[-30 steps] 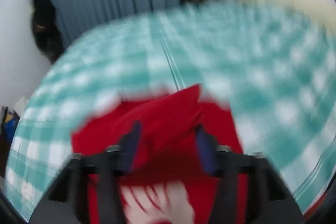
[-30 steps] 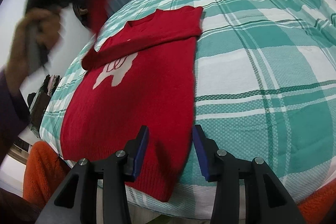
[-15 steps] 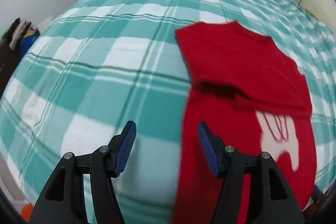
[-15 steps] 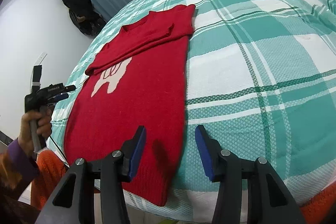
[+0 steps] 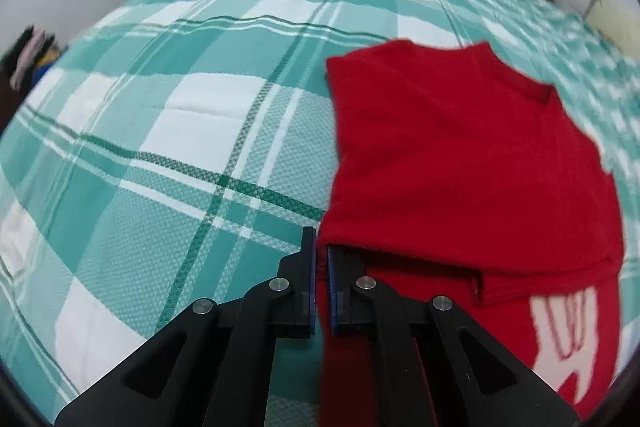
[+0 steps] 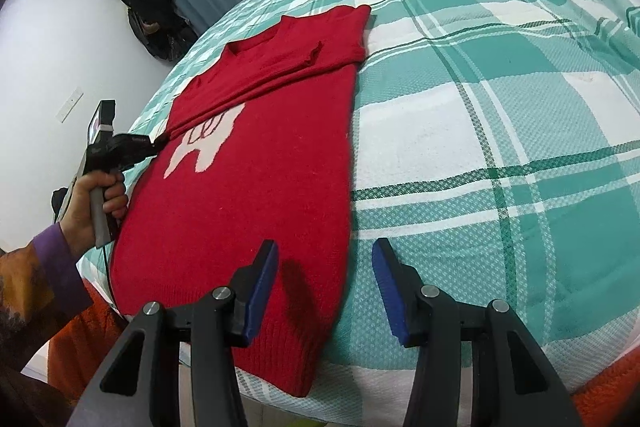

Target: Fold small clothes

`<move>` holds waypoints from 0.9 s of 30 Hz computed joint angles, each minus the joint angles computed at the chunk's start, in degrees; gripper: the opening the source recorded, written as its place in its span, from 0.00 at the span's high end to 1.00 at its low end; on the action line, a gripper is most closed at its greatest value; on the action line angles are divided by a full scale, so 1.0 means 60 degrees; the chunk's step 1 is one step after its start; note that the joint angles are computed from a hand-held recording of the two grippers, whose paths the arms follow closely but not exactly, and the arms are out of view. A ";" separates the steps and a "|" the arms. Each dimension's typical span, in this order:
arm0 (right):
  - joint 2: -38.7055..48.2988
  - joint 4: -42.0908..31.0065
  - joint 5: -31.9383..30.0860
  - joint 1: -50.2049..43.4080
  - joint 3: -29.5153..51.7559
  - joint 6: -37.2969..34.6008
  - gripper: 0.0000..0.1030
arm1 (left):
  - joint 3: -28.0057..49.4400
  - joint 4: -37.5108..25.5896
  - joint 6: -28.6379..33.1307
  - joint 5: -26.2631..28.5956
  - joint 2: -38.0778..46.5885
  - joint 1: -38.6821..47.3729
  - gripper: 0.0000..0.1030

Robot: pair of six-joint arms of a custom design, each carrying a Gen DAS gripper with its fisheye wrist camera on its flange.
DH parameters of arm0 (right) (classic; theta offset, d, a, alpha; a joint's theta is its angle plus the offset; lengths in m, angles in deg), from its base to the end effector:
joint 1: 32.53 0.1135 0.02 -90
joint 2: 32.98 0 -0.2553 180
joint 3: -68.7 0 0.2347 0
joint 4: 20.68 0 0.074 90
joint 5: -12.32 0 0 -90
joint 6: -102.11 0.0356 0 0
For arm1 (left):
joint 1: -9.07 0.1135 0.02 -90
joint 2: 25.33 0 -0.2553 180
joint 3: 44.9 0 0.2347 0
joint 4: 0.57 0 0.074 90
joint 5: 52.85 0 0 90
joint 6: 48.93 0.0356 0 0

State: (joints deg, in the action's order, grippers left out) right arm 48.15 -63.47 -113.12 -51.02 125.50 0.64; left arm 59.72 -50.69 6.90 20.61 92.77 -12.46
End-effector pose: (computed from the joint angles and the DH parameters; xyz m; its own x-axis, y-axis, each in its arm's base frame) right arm 0.2290 -0.0548 0.1742 -0.8652 0.1185 -0.4873 -0.1301 0.8854 0.4462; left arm 0.3912 -0.1434 0.1871 -0.8208 -0.2550 -0.5111 -0.2743 0.9609 -0.0388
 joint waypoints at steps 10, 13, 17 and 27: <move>-0.0138 0.0018 0.0124 -0.0038 -0.0002 0.0057 0.51 | -0.0290 -0.0762 -0.0442 0.0057 -0.0606 0.0172 0.52; -0.0541 0.0100 0.0373 -0.0066 -0.0084 0.0124 0.50 | -0.1222 -0.1192 -0.1133 -0.0810 -0.1639 0.0044 0.32; -0.1081 0.0066 0.0671 0.0249 -0.0179 -0.0039 0.50 | -0.3133 -0.0896 -0.1620 -0.0768 -0.3650 -0.0322 0.32; -0.1072 -0.0094 0.2040 0.2955 -0.0601 -0.1012 0.50 | -0.4582 -0.1672 -0.2573 -0.1904 -0.3709 -0.4272 0.21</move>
State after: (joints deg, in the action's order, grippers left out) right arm 41.72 -64.03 -100.88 -33.28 121.89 -5.43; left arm 32.23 -60.73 -8.54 9.18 70.51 -38.09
